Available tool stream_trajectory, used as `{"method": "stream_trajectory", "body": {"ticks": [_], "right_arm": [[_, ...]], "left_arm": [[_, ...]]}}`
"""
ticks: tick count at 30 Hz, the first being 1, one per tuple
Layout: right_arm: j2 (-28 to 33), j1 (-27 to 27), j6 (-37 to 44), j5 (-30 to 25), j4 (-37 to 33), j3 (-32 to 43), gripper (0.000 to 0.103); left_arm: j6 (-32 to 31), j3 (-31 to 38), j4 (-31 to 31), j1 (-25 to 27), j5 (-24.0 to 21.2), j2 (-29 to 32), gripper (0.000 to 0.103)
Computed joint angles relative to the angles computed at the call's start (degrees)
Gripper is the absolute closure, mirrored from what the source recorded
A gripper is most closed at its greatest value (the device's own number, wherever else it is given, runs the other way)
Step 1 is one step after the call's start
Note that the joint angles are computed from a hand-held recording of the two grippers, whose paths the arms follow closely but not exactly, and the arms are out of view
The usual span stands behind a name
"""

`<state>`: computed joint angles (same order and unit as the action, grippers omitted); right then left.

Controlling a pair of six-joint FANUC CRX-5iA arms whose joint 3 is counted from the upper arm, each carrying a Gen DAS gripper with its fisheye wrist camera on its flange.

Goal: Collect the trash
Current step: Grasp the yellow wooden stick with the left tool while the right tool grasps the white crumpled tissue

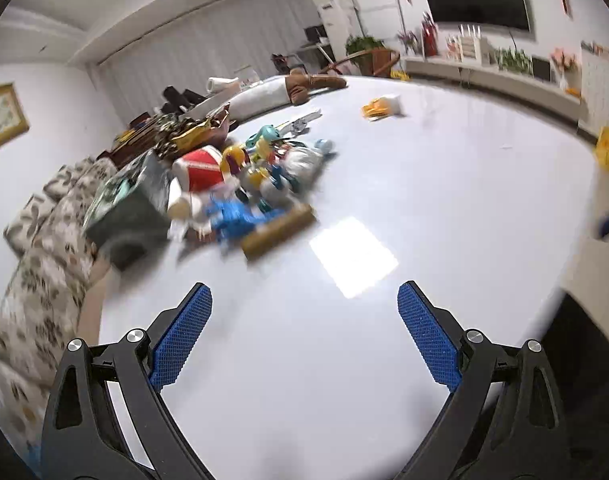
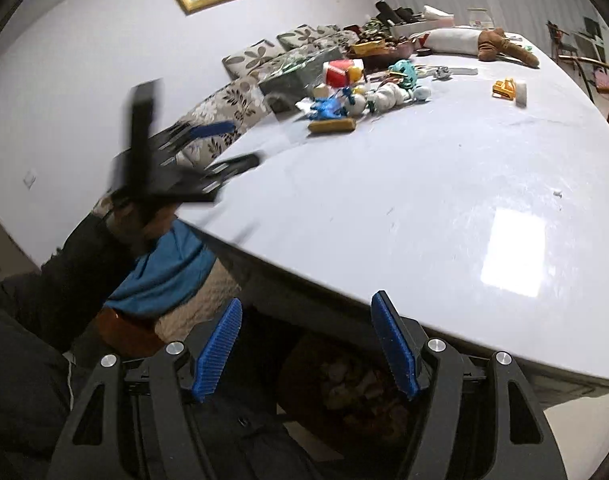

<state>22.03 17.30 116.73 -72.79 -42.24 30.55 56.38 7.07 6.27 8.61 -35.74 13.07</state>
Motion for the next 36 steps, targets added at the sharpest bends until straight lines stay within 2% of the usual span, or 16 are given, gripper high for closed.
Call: {"method": "stream_trajectory", "body": {"ticks": [3,5,10,12,14,17,19,24,26,28,30,34,36], "right_arm": [[1.2,0.0,-2.3,-0.7,-0.6,1.4,0.037],[1.1,0.5,-3.3,-0.4,0.6,1.4,0.037],[0.7,0.8,-5.1,0.7,1.7,1.0,0.035],[1.3,0.5,-5.6,0.3,1.3,1.9,0.035],[1.8,0.4,-5.9,0.6,1.4,2.4,0.034],[3.1,0.3,-6.7,-0.5,1.1,3.9,0.034],[3.7,0.0,-7.1,-1.2,0.4,4.5,0.034],[3.7,-0.4,-6.3,-1.2,0.1,4.3,0.032],[4.1,-0.8,-6.0,-1.2,-0.5,4.6,0.032],[4.4,-1.0,-6.0,-1.2,-0.9,5.2,0.032],[4.9,-1.1,-5.8,-1.4,-1.6,6.0,0.032],[4.9,-0.8,-4.7,-0.2,-1.3,6.3,0.032],[5.1,-0.9,-4.9,-0.1,-1.2,6.7,0.032]], "left_arm": [[-4.0,9.6,2.4,1.2,-4.7,8.0,0.011],[-6.2,15.7,5.2,1.9,-9.4,12.9,0.011],[-9.6,25.0,10.8,3.4,-19.3,20.7,0.011],[-9.3,27.4,9.9,3.2,-21.8,22.3,0.011],[-10.1,28.1,11.7,3.4,-22.8,23.2,0.011],[-8.5,31.5,12.8,3.8,-27.0,25.2,0.011],[-7.6,31.3,14.1,4.0,-29.6,25.1,0.011],[-13.2,17.9,19.8,3.9,-27.0,17.4,0.011],[-14.4,13.0,21.0,3.4,-23.7,14.1,0.011],[-12.6,12.4,19.9,2.8,-22.2,13.3,0.011],[-7.0,14.8,15.1,1.9,-20.7,14.0,0.011],[12.0,28.2,5.0,0.4,-26.4,21.3,0.01],[16.9,29.6,3.0,-0.1,-25.6,22.0,0.012]]}}
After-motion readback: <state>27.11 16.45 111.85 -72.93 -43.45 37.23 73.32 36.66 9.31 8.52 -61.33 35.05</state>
